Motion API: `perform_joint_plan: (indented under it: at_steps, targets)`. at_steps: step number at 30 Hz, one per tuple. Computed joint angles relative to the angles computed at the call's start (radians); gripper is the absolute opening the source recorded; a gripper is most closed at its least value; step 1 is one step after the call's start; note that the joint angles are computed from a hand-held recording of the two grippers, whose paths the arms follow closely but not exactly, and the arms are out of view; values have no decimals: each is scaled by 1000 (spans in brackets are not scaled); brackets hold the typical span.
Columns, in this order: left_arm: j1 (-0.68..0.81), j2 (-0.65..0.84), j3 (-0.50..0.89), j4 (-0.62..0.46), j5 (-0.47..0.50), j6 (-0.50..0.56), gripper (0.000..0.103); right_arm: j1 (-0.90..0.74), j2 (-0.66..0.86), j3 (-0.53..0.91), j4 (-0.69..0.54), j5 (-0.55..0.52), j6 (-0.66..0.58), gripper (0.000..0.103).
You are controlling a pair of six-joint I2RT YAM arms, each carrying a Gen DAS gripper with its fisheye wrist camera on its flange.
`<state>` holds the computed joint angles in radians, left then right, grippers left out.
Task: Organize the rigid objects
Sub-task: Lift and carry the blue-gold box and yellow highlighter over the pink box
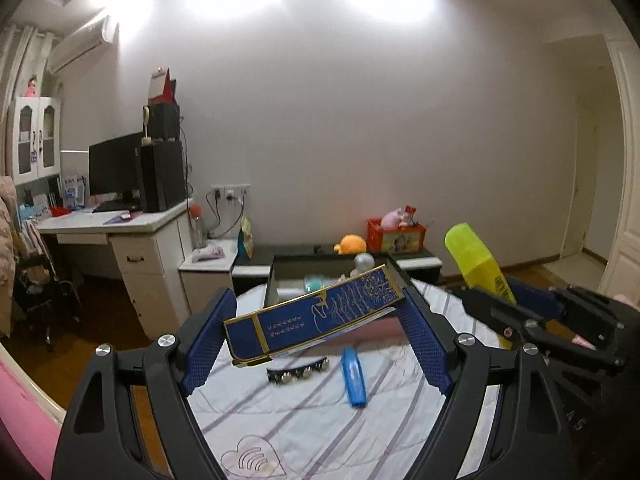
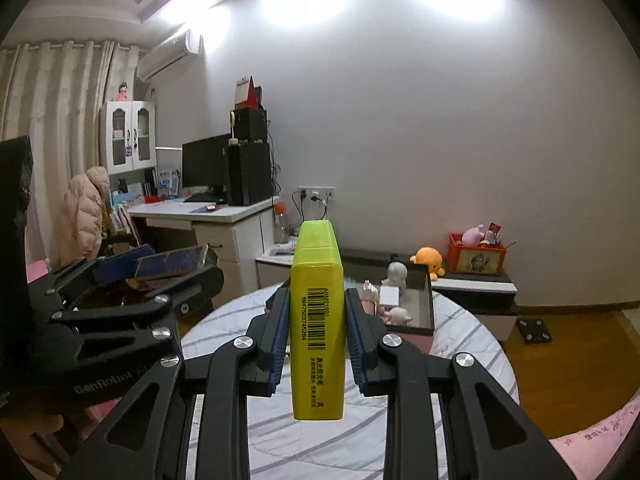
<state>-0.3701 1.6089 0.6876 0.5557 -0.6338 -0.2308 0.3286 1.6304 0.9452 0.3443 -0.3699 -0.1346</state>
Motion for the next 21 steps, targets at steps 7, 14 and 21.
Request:
perform_joint_plan:
  at_steps: [7,14,21]
  targets:
    - [32,56,75,-24,29,23,84,-10,52,65,-12,-6,1,27]
    - [117,250,286,-85,130,40,84,-21,225,249,-57,-1,-9,27]
    - [257,600,756,-293,333,38,84,-10,541,680,-245,37,-41,27]
